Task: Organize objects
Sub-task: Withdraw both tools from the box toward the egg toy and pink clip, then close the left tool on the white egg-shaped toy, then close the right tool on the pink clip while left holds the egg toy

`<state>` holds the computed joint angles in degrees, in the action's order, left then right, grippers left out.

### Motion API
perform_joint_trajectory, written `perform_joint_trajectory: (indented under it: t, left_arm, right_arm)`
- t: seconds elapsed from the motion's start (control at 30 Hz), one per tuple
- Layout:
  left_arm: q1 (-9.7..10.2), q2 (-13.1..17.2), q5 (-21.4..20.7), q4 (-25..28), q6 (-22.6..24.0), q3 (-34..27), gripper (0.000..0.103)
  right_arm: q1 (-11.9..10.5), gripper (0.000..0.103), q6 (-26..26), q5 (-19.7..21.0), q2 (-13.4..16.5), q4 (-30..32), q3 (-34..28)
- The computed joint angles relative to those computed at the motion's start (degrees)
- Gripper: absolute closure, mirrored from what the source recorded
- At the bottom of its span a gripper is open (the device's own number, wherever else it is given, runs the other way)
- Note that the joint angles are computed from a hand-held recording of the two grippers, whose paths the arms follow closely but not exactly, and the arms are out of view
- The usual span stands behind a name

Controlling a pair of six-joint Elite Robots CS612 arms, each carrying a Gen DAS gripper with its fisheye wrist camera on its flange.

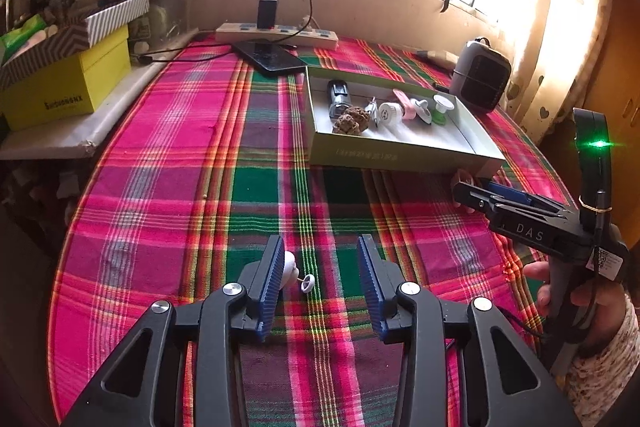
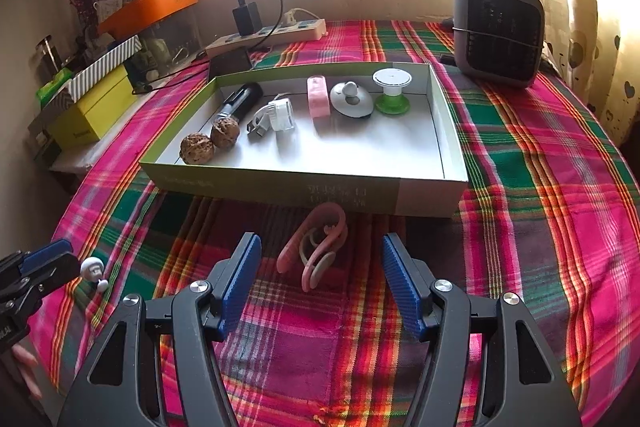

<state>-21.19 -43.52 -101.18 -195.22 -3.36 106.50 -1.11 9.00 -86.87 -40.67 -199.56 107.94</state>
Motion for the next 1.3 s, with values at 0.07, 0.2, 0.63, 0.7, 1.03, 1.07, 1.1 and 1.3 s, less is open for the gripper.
perform_joint_trajectory:
  t: [0.07,0.2,0.63,0.7,1.03,1.07,1.1,1.3]
  left_arm:
    - [-0.03,0.0,0.0,0.5,0.3,0.1,0.066]
    - [-0.12,0.0,0.8,0.9,0.6,0.4,0.066]
    - [-0.2,0.9,4.1,3.4,-0.6,-0.7,0.065]
    - [-0.11,1.1,3.9,4.7,-1.1,-1.2,0.065]
    - [0.23,1.5,3.1,3.9,-2.2,-1.5,0.066]
    - [0.25,1.5,3.1,3.8,-2.3,-1.5,0.067]
    - [0.22,1.5,3.1,3.9,-2.4,-1.5,0.068]
    - [0.41,1.6,2.2,3.7,-2.6,-1.7,0.074]
  right_arm:
    - [0.0,0.04,-0.2,0.0,0.0,0.4,0.0]
    - [0.1,0.04,-0.6,0.0,-0.1,0.7,0.0]
    - [0.3,0.04,-0.7,-2.4,0.0,4.3,-1.4]
    - [0.6,0.04,-1.0,-3.4,0.0,4.9,-1.7]
    - [1.3,0.04,-0.7,-7.3,0.1,6.9,-2.7]
    - [1.4,0.04,-0.6,-7.5,0.1,6.9,-2.7]
    - [1.4,0.04,-0.6,-7.7,0.1,7.0,-2.7]
    - [1.4,0.04,0.2,-8.4,0.1,7.0,-2.7]
